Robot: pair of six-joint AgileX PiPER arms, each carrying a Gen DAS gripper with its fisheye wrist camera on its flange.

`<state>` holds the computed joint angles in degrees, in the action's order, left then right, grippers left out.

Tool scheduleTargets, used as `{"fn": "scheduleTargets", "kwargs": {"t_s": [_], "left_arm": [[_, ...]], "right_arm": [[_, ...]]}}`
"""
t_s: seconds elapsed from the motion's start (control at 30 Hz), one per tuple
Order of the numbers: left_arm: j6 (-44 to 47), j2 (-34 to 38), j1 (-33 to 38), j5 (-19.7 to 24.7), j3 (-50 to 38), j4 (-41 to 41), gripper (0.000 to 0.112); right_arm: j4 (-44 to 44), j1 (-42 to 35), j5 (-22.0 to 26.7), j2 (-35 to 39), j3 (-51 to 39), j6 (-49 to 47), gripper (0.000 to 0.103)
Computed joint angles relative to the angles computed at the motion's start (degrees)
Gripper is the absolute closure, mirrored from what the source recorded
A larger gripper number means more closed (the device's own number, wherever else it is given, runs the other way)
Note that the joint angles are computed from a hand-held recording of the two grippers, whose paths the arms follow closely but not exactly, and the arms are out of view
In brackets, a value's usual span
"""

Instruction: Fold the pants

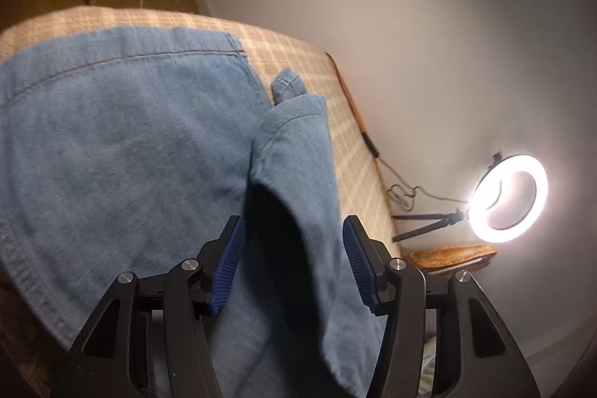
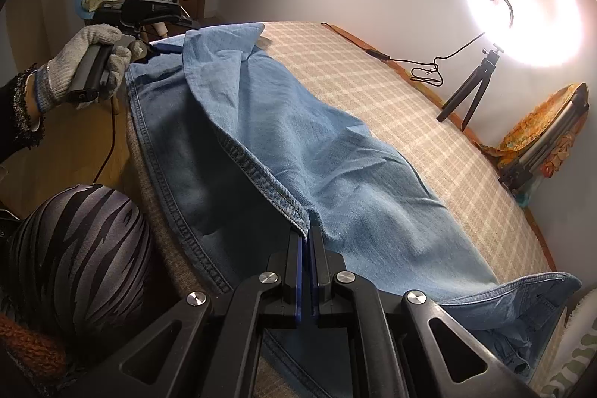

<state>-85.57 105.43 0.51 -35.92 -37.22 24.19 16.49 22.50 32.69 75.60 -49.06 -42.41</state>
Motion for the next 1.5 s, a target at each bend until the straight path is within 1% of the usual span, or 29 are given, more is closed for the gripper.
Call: {"fn": "scheduleTargets", "kwargs": {"t_s": [0.03, 0.1, 0.13, 0.17, 0.2, 0.27, 0.3, 0.33, 0.4, 0.47, 0.5, 0.57, 0.63, 0.67, 0.73, 0.83, 0.87, 0.9, 0.97, 1.03, 1.07, 1.1, 1.13, 1.3, 1.37, 1.4, 1.43, 1.47, 1.5], "left_arm": [[-1.2, 1.1, 0.4, -1.0, -1.2, 1.2, 0.059], [-2.8, 2.9, 0.9, -0.9, -3.5, 2.3, 0.061], [-3.9, 4.1, 1.4, -1.8, -4.5, 2.8, 0.064], [-4.7, 4.8, 1.7, -2.0, -5.2, 3.0, 0.078], [-5.5, 5.8, 2.1, -2.0, -6.1, 2.8, 0.085], [-4.7, 6.6, 2.7, -2.6, -6.7, 0.7, 0.110], [-2.5, 6.3, 2.7, -2.6, -6.8, -0.8, 0.110], [1.2, 5.7, 1.9, -1.8, -6.6, -4.0, 0.110], [12.7, 2.0, -0.8, -0.8, -4.4, -13.6, 0.109], [24.2, -4.7, -3.0, 3.0, -1.4, -22.3, 0.109], [29.9, -8.8, -4.0, 3.7, 1.5, -26.1, 0.109], [41.3, -14.9, -7.1, 2.8, 7.9, -35.4, 0.109], [51.5, -16.6, -10.8, 2.3, 10.7, -45.6, 0.109], [53.5, -16.5, -11.5, 2.7, 11.8, -47.8, 0.109], [50.9, -14.2, -11.0, 2.3, 13.4, -46.0, 0.109], [36.3, -10.4, -6.3, -2.9, 17.3, -32.9, 0.109], [34.2, -9.4, -5.4, -4.6, 18.0, -31.2, 0.108], [34.0, -9.5, -5.5, -4.3, 18.1, -31.5, 0.105], [31.6, -9.7, -3.8, -2.6, 17.7, -30.0, 0.092], [27.2, -8.9, -0.7, -3.5, 17.7, -26.4, 0.092], [28.1, -8.5, -1.1, -3.8, 17.2, -27.9, 0.096], [29.7, -8.5, -0.4, -2.6, 16.3, -28.4, 0.099], [31.0, -8.7, 0.3, -1.4, 15.4, -28.0, 0.107], [41.4, -12.9, 0.6, 3.1, 12.1, -31.9, 0.108], [44.7, -14.3, 0.2, 1.7, 13.4, -35.0, 0.108], [47.1, -15.3, -0.1, 0.3, 14.8, -38.2, 0.108], [47.8, -15.7, 0.7, -1.5, 16.6, -39.0, 0.108], [46.6, -15.3, 1.9, -2.6, 17.5, -37.6, 0.108], [43.1, -13.9, 4.0, -4.2, 18.8, -33.9, 0.108]], "right_arm": [[0.3, -0.2, -0.1, 0.0, 0.1, -0.3, 0.102], [0.7, -0.3, -0.2, 0.0, 0.3, -0.4, 0.102], [0.8, -0.4, -0.3, 0.1, 0.4, -0.4, 0.102], [0.8, -0.4, -0.4, 0.2, 0.4, -0.4, 0.102], [0.8, -0.4, -0.5, 0.2, 0.6, -0.4, 0.102], [0.4, -0.3, -0.7, 0.3, 0.7, 0.0, 0.102], [0.0, -0.1, -0.9, 0.2, 0.8, 0.3, 0.102], [-0.5, 0.1, -1.0, 0.2, 0.8, 0.8, 0.102], [-1.5, 0.5, -1.2, -0.2, 0.7, 1.8, 0.102], [-0.3, 0.3, -1.1, -0.9, 0.8, 1.1, 0.102], [-0.1, 0.3, -0.8, -1.3, 0.7, 1.0, 0.102], [-0.7, 0.6, -0.6, -1.9, 1.1, 1.6, 0.102], [-1.0, 0.8, -0.2, -1.8, 1.2, 1.6, 0.102], [-0.9, 0.7, -0.1, -1.6, 1.2, 1.2, 0.102], [-1.1, 0.8, 0.1, -0.8, 1.1, 1.0, 0.102], [-4.4, 2.9, -0.6, -0.2, 1.1, 3.8, 0.102], [-5.7, 3.6, -0.9, -0.1, 1.2, 4.9, 0.102], [-6.9, 4.1, -1.1, -0.1, 1.3, 6.0, 0.102], [-8.4, 4.4, -1.5, 0.3, 1.3, 7.3, 0.102], [-8.1, 4.1, -1.5, 0.6, 1.1, 7.2, 0.102], [-8.8, 4.4, -1.6, 0.7, 1.1, 8.1, 0.102], [-9.2, 4.5, -1.7, 0.8, 1.0, 8.6, 0.102], [-9.9, 5.0, -1.8, 0.9, 0.9, 9.7, 0.102], [-12.4, 6.6, -1.8, 0.5, -0.5, 14.1, 0.102], [-11.5, 6.9, -1.3, -0.5, -1.5, 14.6, 0.102], [-10.9, 7.2, -1.1, -1.0, -1.8, 14.1, 0.102], [-10.6, 8.3, -0.7, -1.7, -2.0, 13.5, 0.102], [-10.5, 9.3, -0.4, -1.8, -2.0, 12.9, 0.102], [-11.0, 10.2, -0.3, -1.7, -1.9, 13.1, 0.102]]}}
